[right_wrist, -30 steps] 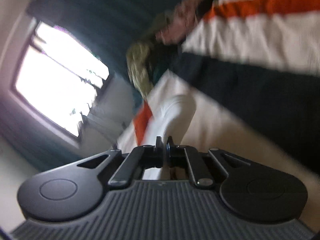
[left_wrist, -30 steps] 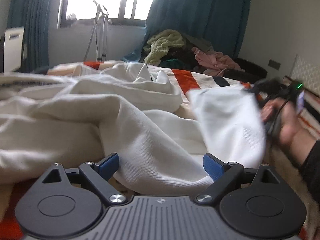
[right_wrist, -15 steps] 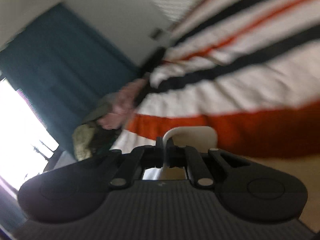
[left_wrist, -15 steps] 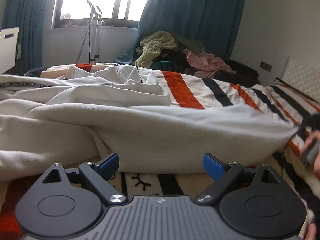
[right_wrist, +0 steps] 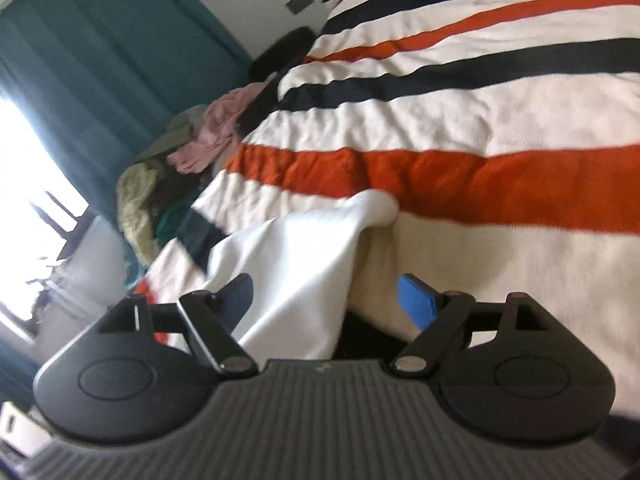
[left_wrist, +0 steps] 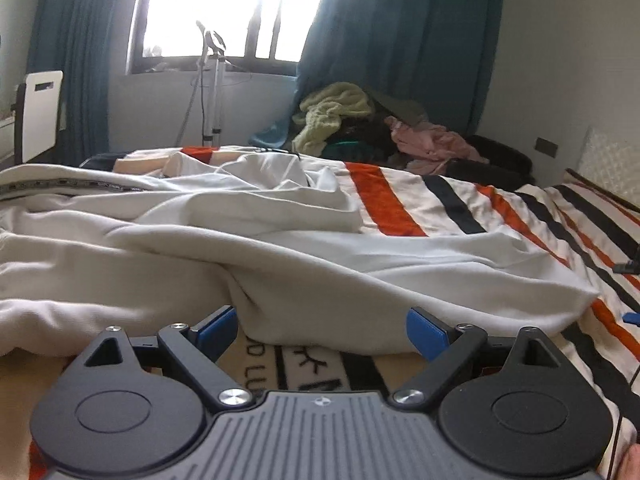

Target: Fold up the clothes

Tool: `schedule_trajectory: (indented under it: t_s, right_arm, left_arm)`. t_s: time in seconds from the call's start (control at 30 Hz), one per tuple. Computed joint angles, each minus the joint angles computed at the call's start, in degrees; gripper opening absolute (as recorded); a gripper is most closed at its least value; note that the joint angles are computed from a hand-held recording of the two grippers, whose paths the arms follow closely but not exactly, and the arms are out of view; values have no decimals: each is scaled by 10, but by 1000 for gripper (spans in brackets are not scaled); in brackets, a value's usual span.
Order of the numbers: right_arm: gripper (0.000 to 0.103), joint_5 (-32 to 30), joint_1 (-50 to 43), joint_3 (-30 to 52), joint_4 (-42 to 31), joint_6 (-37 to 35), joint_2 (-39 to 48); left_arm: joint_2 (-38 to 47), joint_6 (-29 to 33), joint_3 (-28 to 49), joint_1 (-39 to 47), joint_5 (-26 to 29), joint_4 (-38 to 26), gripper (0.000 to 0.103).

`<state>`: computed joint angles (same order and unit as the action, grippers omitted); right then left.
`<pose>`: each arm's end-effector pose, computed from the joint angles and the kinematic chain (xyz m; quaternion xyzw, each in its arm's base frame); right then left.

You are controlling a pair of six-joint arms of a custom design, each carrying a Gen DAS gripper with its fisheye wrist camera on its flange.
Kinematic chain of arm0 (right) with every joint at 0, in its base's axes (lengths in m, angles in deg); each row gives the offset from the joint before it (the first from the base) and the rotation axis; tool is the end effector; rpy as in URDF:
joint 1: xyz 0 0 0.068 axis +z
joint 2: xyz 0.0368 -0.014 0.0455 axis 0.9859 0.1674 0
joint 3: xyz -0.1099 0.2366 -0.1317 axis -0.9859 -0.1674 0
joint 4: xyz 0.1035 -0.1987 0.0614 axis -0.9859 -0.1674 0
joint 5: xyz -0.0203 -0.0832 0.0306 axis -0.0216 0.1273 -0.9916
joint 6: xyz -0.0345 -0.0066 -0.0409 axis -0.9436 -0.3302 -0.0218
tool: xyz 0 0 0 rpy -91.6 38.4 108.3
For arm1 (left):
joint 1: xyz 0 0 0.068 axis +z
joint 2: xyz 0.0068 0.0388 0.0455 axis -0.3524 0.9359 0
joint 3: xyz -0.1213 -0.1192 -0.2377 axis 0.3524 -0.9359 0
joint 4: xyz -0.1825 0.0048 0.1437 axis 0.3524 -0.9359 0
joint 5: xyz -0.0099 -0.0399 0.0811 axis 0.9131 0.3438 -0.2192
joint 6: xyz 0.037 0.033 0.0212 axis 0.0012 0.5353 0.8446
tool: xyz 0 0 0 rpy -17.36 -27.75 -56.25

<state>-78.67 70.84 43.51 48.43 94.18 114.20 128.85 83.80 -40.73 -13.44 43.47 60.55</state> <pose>0.2234 -0.0385 0.1619 0.4346 0.7474 0.1621 0.4757 0.2166 0.0191 0.2159 -0.0037 0.8692 -0.0751 0.4887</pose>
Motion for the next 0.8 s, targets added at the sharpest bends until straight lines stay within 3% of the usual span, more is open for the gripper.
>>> schedule_trajectory:
  t_s: [0.2, 0.33, 0.5, 0.57, 0.6, 0.67, 0.8]
  right_arm:
    - [83, -16, 42, -47, -65, 40, -133]
    - [83, -37, 34, -49, -85, 64, -141]
    - [83, -59, 21, -47, -71, 68, -106]
    - [83, -76, 15, -46, -61, 70, -86]
    - [83, -84, 11, -47, -53, 76, -77]
    - [83, -99, 4, -50, -34, 92, -56]
    - [83, -120, -1, -50, -8, 113, -24]
  left_arm:
    - [17, -47, 67, 134, 116, -144, 93]
    - [101, -112, 162, 235, 148, -262, 92]
    - [255, -173, 314, 355, 244, -412, 90]
    - [281, -192, 342, 383, 235, -415, 88]
    - [283, -208, 344, 395, 218, -397, 80]
    - [286, -242, 340, 415, 190, -354, 77]
    - [322, -282, 352, 442, 201, -305, 62]
